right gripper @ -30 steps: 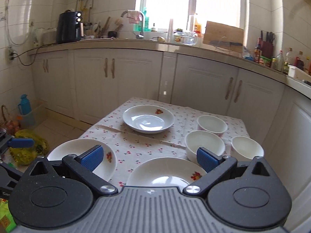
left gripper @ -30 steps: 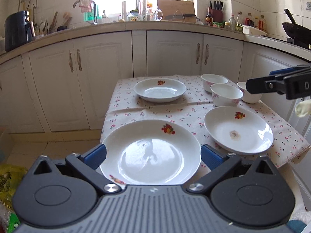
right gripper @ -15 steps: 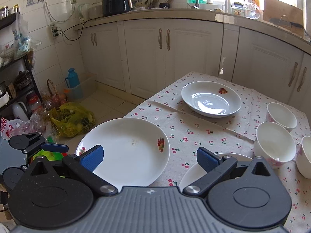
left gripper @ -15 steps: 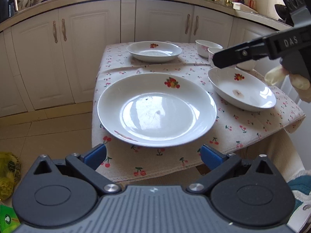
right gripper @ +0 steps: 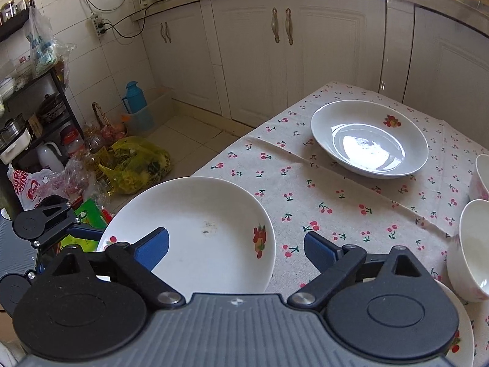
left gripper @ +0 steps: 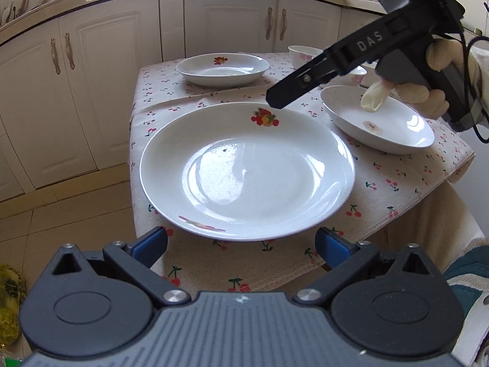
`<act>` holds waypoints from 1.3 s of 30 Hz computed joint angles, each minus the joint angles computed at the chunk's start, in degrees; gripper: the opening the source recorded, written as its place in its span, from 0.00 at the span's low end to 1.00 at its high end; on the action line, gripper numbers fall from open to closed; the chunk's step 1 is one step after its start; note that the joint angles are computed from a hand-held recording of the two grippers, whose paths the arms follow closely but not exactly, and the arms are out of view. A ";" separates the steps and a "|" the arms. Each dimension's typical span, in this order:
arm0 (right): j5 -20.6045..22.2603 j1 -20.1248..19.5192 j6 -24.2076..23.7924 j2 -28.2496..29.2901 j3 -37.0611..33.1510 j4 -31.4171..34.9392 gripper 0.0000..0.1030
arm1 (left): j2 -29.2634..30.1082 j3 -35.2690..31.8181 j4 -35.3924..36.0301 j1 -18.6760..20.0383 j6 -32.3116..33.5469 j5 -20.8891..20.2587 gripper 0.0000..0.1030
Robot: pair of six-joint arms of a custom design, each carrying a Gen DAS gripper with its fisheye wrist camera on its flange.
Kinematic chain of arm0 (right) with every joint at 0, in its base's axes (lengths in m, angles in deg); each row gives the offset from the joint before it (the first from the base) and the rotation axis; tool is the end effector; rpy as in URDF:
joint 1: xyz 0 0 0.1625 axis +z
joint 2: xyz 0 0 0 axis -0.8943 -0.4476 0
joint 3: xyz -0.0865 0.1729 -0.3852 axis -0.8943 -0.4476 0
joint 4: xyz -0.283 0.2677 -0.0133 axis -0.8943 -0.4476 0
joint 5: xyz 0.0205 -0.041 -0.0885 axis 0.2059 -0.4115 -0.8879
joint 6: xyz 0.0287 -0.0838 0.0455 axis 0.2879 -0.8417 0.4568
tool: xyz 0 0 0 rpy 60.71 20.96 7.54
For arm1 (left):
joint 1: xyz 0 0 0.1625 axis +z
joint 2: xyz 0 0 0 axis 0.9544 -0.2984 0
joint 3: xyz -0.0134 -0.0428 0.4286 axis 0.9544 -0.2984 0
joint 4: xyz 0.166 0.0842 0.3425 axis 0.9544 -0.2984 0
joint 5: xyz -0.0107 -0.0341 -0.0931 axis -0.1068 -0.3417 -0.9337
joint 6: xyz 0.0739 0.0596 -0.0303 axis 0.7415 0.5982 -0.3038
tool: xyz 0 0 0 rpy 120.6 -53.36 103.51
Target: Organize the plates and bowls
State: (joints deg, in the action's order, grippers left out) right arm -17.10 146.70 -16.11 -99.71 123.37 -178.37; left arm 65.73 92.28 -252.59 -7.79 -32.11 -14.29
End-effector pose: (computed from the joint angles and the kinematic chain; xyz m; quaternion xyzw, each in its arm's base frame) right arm 0.0194 -0.8236 0.2414 0.2695 -0.9048 0.2529 0.2115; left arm -0.1873 -0.7835 -0.0137 0.4664 0.8440 -0.2024 0.1710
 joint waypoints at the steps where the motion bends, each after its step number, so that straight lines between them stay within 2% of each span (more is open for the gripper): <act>1: -0.01 -0.10 0.66 0.74 -1.81 2.04 0.90 | 0.06 -0.31 0.39 0.11 0.12 -0.24 0.99; 9: -0.12 -0.32 2.59 5.92 -13.28 13.81 0.75 | 0.42 -2.41 3.26 0.58 1.35 -2.13 0.97; 15: -0.46 -0.32 2.01 7.75 -17.23 18.93 0.61 | 0.32 -2.75 4.44 0.63 1.92 -2.57 0.97; 23: -1.15 -0.14 0.30 8.14 -18.23 20.29 0.60 | 0.65 -4.43 6.99 0.55 2.22 -2.23 0.97; 31: 0.63 -0.55 1.81 7.79 -19.06 20.19 0.60 | 1.97 -7.20 7.84 0.52 4.09 -2.39 0.97; 39: 0.12 -0.86 2.19 10.49 -26.29 21.18 0.60 | 7.56 -18.71 13.71 0.62 5.95 -4.17 0.97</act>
